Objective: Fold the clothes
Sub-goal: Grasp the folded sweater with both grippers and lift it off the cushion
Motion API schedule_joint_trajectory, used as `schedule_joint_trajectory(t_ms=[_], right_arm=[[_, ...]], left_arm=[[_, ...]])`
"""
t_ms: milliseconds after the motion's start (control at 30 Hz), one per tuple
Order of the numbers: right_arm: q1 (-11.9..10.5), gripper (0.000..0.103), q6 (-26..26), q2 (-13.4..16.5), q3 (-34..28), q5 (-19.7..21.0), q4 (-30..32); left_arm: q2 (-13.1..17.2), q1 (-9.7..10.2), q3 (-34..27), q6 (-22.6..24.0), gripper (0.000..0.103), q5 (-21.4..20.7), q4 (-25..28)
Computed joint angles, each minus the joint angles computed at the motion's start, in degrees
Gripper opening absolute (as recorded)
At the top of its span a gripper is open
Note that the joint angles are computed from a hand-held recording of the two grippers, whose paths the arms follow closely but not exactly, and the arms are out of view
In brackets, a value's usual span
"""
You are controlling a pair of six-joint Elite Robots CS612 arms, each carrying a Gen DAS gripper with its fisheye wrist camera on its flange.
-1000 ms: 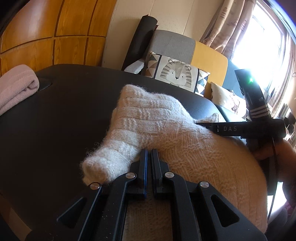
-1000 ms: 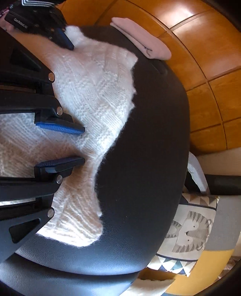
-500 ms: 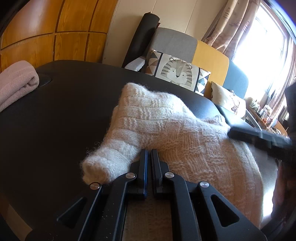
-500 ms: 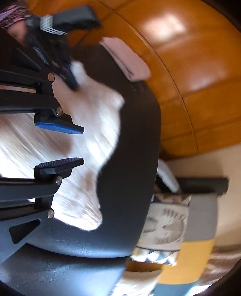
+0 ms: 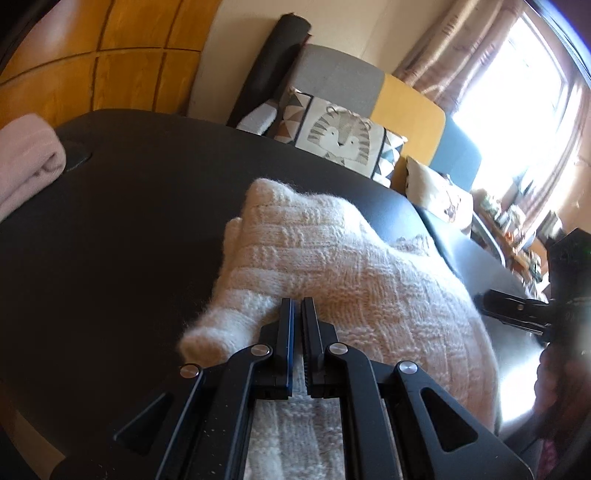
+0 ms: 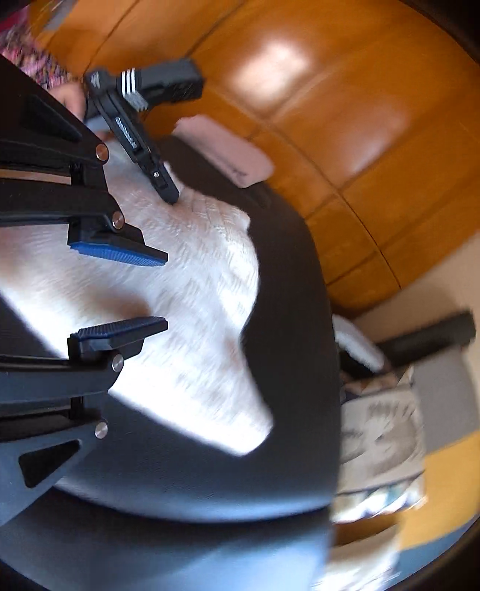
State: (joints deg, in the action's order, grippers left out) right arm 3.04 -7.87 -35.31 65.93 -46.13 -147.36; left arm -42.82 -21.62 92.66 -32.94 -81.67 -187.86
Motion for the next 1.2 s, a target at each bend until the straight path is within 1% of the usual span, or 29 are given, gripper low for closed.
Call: schedule_joint_trajectory(t_ms=[67, 100, 133, 167, 200, 233, 267, 300, 333, 367, 400, 467, 500, 567, 600, 633, 700, 767, 833, 900, 1000, 1033, 1133, 1200], right_arm=[[-1.0, 0.038, 2.5, -0.3, 0.4, 1.3, 4.1], [-1.4, 0.04, 3.7, -0.3, 0.5, 1.9, 6.0], [-1.9, 0.045, 4.9, -0.2, 0.6, 2.6, 8.0], [-2.3, 0.048, 6.1, -0.1, 0.6, 3.3, 10.1], [-2.7, 0.05, 7.6, 0.3, 0.7, 5.2, 11.4], [-3.0, 0.055, 9.2, 0.7, 0.8, 7.4, 12.4], [-3.4, 0.062, 10.8, 1.1, 0.9, 9.7, 13.5], [-3.5, 0.065, 12.2, 1.5, 0.7, 11.5, 14.8], [-3.7, 0.066, 13.6, 2.0, 0.6, 13.4, 14.9], [-3.7, 0.068, 14.4, 2.3, 0.5, 15.0, 14.8], [-3.6, 0.069, 12.9, 2.5, -0.1, 15.2, 16.6], [-3.2, 0.073, 7.9, 2.7, -1.9, 14.7, 21.9], [-3.0, 0.075, 5.4, 2.8, -2.9, 14.5, 24.5], [-2.6, 0.083, 0.0, 3.3, -5.2, 13.8, 30.0], [-2.3, 0.083, -3.1, 3.7, -6.7, 13.4, 33.0], [-2.0, 0.083, -5.2, 4.1, -7.9, 12.9, 35.0], [-1.6, 0.083, -8.0, 4.5, -9.5, 11.4, 37.2], [-1.3, 0.084, -8.4, 4.6, -10.1, 10.7, 37.4], [-1.2, 0.084, -7.6, 4.2, -9.3, 10.4, 36.0], [-1.2, 0.085, -6.6, 3.7, -8.0, 10.4, 33.7], [-1.0, 0.088, -5.5, 2.6, -5.5, 9.6, 29.2], [-0.9, 0.091, -5.1, 2.3, -4.7, 9.3, 27.5], [-0.3, 0.103, -3.5, 1.4, -1.5, 8.5, 18.8], [0.3, 0.103, -2.4, 0.3, 1.4, 5.5, 11.0]], left_arm=[[-0.1, 0.2, 0.4, -0.2, 0.006, -0.9, -2.3], [-0.1, 0.32, 0.6, -0.4, 0.011, -1.5, -3.8], [-0.1, 0.45, 0.8, -0.7, 0.013, -2.1, -5.3], [0.1, 0.72, 1.0, -1.8, 0.021, -2.9, -7.0], [0.3, 1.08, 1.1, -3.3, 0.031, -3.9, -8.9], [0.6, 1.5, 1.1, -5.1, 0.036, -5.0, -10.1], [0.7, 1.85, 1.1, -6.4, 0.041, -5.6, -10.4], [0.8, 2.16, 1.1, -7.4, 0.042, -5.9, -10.4], [0.8, 2.46, 1.1, -8.4, 0.043, -6.3, -10.4], [0.9, 2.8, 1.0, -9.3, 0.05, -6.9, -10.1], [0.9, 3.16, 0.8, -10.1, 0.057, -7.8, -9.5], [1.2, 3.87, 0.0, -10.5, 0.061, -10.8, -6.6], [1.3, 4.22, -0.5, -10.5, 0.061, -12.5, -4.9], [1.4, 4.55, -1.9, -8.0, 0.061, -14.8, 0.5], [1.6, 4.68, -2.7, -6.5, 0.063, -15.9, 2.8], [1.8, 4.83, -3.5, -4.9, 0.066, -17.0, 4.6], [2.3, 5.21, -4.5, -4.1, 0.078, -18.7, 6.2], [2.7, 5.64, -5.3, -5.9, 0.083, -20.5, 7.3], [2.9, 5.88, -5.9, -7.2, 0.085, -21.7, 8.3], [2.6, 5.7, -6.6, -4.0, 0.085, -21.7, 11.6], [2.4, 5.48, -6.8, -2.0, 0.085, -21.6, 13.5], [2.4, 5.55, -6.8, -1.6, 0.085, -21.8, 13.1], [2.5, 5.6, -6.4, -1.6, 0.085, -21.9, 11.7], [2.4, 5.2, -6.6, -1.3, 0.085, -20.4, 12.7]])
